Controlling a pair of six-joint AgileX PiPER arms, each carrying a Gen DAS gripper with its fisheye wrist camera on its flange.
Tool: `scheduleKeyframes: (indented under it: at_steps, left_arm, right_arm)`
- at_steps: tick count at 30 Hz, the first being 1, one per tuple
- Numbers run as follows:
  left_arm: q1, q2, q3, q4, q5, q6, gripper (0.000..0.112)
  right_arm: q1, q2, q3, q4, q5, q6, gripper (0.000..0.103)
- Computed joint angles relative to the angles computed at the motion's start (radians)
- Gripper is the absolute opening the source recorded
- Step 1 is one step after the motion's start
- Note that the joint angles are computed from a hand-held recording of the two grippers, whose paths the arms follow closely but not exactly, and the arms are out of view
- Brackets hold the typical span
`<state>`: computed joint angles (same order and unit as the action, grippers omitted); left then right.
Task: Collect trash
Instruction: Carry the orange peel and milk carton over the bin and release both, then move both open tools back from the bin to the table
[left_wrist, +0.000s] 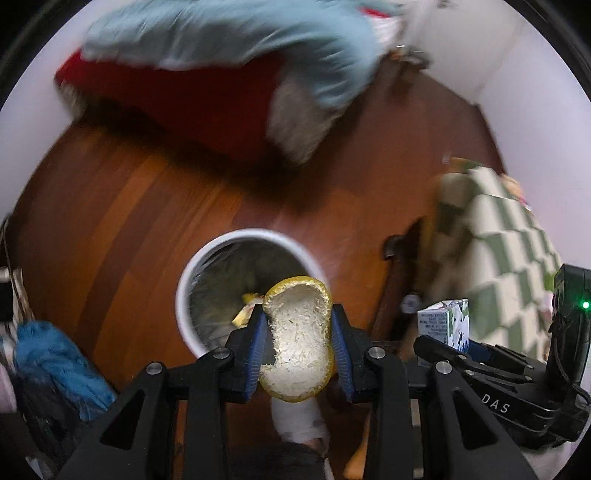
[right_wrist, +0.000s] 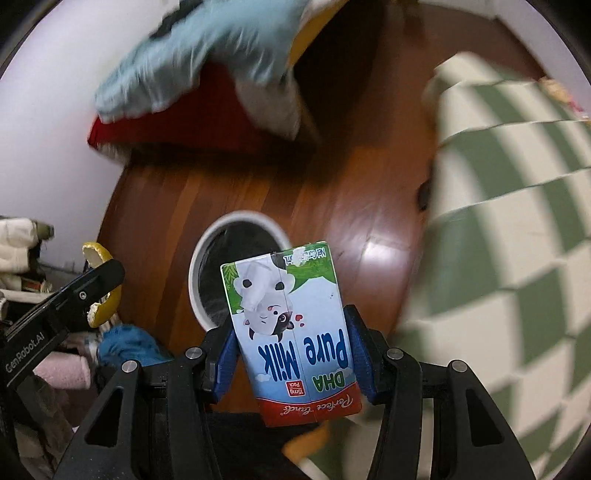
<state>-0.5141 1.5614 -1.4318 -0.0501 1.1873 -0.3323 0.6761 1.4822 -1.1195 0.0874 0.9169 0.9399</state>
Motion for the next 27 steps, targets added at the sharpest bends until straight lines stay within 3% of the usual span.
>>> scheduleKeyframes:
  at_steps: [4,7,9,10,11,13,17,27]
  left_arm:
    - [0.133,0.067,0.083,-0.065,-0.067,0.097,0.034]
    - [0.175,0.121,0.111,-0.061,-0.092,0.112,0.039]
    - [0.197,0.136,0.136,-0.062,-0.123,0.111,0.059]
    - [0.211,0.14,0.149,-0.065,-0.14,0.113,0.081]
    - [0.22,0.138,0.165,-0.061,-0.154,0.106,0.093]
    - [0.238,0.137,0.177,-0.027,-0.166,0.084,0.095]
    - [0.248,0.119,0.208,0.027,-0.185,0.041,0.096]
    - [0.193,0.09,0.252,0.154,-0.176,-0.037,0.096]
  right_arm:
    - [-0.014,0.248,-0.114,0.092,-0.068,-0.114,0.055]
    - [-0.026,0.415,-0.241,0.128,-0.062,-0.186,0.055]
    - [-0.042,0.483,-0.292,0.152,-0.058,-0.228,0.055]
    - [-0.049,0.518,-0.318,0.167,-0.051,-0.249,0.056]
    - [-0.056,0.551,-0.342,0.189,-0.052,-0.273,0.056]
    - [-0.073,0.595,-0.373,0.219,-0.04,-0.317,0.056]
    - [-0.078,0.652,-0.429,0.212,-0.011,-0.333,0.095]
    - [-0.004,0.615,-0.425,0.026,0.085,-0.204,0.1]
